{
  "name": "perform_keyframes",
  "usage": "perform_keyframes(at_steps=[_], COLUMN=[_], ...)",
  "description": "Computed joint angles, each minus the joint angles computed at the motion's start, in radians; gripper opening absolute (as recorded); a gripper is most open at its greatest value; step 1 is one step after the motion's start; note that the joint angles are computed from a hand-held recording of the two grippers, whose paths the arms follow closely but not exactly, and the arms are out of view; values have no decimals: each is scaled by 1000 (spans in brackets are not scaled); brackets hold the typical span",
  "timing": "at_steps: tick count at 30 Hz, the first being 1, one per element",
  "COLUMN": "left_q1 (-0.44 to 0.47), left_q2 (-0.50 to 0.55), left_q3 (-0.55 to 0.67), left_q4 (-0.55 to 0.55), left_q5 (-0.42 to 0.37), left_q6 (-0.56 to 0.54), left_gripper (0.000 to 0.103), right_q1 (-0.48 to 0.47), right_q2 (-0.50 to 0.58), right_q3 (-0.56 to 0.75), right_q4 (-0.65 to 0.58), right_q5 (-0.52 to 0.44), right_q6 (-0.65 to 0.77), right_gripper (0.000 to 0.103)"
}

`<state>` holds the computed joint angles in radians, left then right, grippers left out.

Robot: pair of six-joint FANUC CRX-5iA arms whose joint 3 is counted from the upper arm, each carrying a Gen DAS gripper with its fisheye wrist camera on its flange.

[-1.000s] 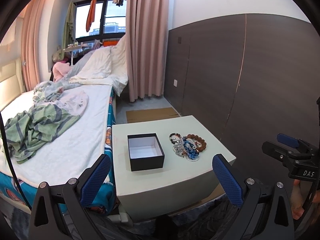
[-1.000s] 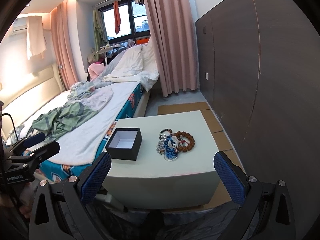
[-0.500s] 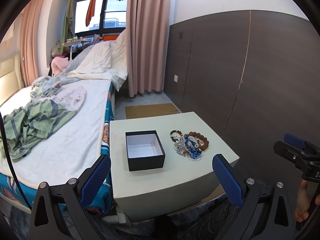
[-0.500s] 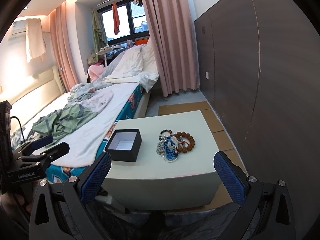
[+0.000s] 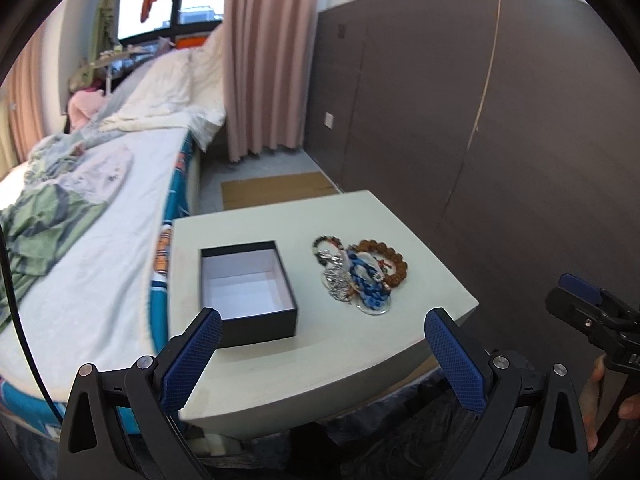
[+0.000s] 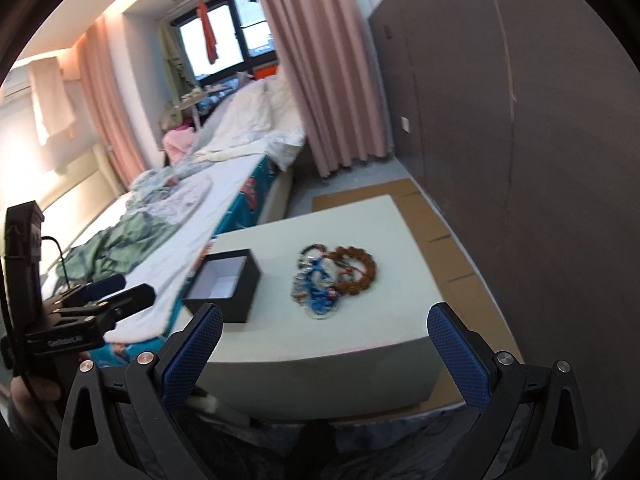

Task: Organize jewelry
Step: 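Grasp the silver chain necklace with the left gripper and lift it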

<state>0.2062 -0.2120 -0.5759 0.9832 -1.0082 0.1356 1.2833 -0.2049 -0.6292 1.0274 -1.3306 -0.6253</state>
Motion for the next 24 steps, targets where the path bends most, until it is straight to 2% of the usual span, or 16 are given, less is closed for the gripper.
perform_keyframes(at_steps=[3, 13, 17, 24], left_q1=[-37, -148, -188, -247], left_q2=[33, 172, 249, 339], left_q3=[22, 165, 256, 359], left_q4=[-13, -178, -273, -378], left_q5=[14, 22, -1, -14], left_q6=[22, 140, 215, 271], left_gripper=[101, 67, 53, 38], right_q1=[-32, -151, -194, -268], right_q2=[-39, -90, -100, -106], right_q3=[-40, -110, -125, -130], right_q4=[-9, -45, -53, -89], right_q5=[68, 218, 262, 331], right_q6=[-26, -27, -18, 16], right_gripper=[103, 103, 103, 103])
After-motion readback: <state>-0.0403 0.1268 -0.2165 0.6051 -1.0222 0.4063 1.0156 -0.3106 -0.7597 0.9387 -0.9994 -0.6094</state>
